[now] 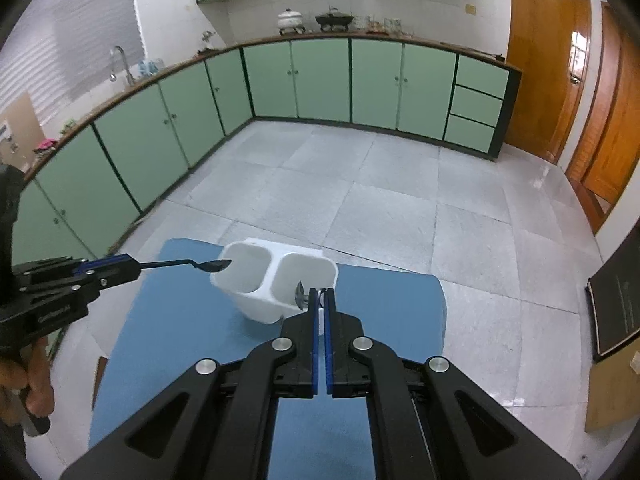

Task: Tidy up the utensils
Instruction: 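Carry both spoons to the white holder, lower them into its compartments and open both tools, then withdraw both tools from the holder back over the chopsticks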

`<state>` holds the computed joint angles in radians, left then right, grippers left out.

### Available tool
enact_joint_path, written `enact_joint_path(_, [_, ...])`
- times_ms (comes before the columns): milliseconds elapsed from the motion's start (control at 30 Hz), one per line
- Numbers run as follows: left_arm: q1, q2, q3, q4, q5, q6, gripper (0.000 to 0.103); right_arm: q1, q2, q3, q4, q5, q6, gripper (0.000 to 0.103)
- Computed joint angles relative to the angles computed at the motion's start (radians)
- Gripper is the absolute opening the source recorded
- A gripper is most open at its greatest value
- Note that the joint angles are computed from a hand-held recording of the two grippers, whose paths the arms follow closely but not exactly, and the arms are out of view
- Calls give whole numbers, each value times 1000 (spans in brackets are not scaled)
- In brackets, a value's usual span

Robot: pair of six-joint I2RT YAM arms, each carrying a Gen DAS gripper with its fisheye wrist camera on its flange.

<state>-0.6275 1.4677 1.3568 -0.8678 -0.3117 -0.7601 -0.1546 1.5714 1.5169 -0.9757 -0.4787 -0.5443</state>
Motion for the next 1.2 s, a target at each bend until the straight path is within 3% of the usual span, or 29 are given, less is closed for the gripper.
enact_joint_path(267, [83,109,-89,146,90,33,12,75,129,-40,148,87,61,2])
enact_joint_path(367, [88,116,-106,163,82,40,13,76,138,-64,183,81,71,7])
enact_joint_path(433, [96,110,-111,167,86,42,24,75,137,-72,195,78,72,10])
enact_joint_path(500, [87,91,-114,157,69,36,31,68,130,-77,200,74,68,12])
enact_joint_path(667, [59,-6,-144,135,32,22,38,18,81,-94,179,34,57,15])
enact_joint_path(867, [-129,-196,-199,19,-157,-65,54,-136,-65,-188,110,-99,-45,25])
enact_joint_path(967, [-307,-289,-237,-87,-290,-215,60,-247,-139,-251,57,-177,-150,30])
enact_joint_path(1033, [-448,-314,-256,-176,-380,-358,64,-367,-212,-327,-7,-253,-289,36])
enact_joint_path(1100, [-643,-301,-263,-332,-485,-606,68,-493,-262,-389,-92,-319,-447,41])
enact_joint_path(1200, [-898,-205,-260,-546,-550,-1006,71,-713,-283,-466,-282,-390,-782,45])
